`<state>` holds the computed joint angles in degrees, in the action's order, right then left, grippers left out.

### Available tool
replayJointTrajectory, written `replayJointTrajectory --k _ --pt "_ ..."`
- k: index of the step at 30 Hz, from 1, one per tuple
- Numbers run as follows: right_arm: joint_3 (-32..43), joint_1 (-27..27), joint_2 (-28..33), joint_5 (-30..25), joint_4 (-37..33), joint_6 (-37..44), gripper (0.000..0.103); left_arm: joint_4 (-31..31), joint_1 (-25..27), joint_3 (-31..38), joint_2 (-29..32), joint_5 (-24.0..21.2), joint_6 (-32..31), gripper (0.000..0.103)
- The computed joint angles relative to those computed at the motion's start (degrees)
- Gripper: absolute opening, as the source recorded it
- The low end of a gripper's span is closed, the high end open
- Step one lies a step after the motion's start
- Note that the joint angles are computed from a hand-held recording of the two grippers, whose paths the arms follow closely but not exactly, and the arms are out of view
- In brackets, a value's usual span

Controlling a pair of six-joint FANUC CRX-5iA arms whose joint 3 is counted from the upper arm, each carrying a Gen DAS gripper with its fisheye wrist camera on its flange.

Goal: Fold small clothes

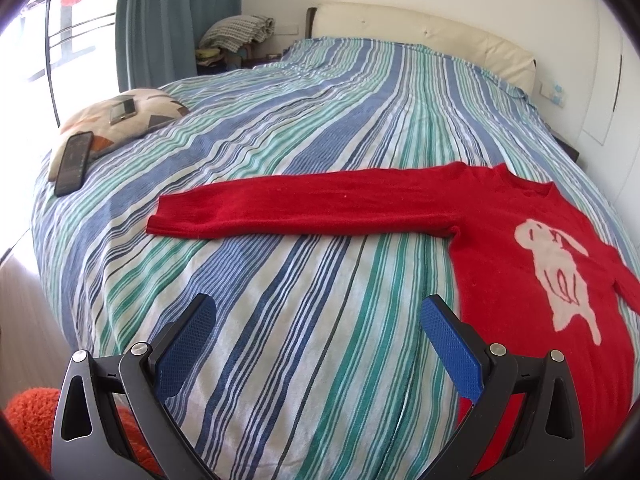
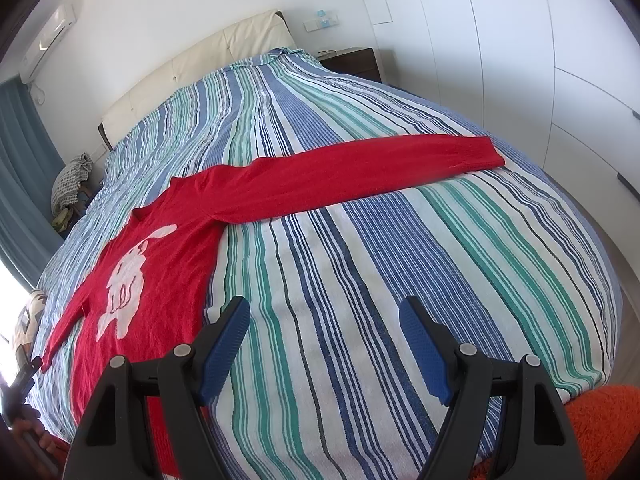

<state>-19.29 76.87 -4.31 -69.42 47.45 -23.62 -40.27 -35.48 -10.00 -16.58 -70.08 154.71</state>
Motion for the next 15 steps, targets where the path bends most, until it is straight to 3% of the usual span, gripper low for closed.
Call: replayJointTrajectory --k 15 --pt "-0.2 0.1 -0.2 -0.1 0.6 -0.5 0.078 0.0 0.0 0.2 0.0 -0.2 0.1 0.102"
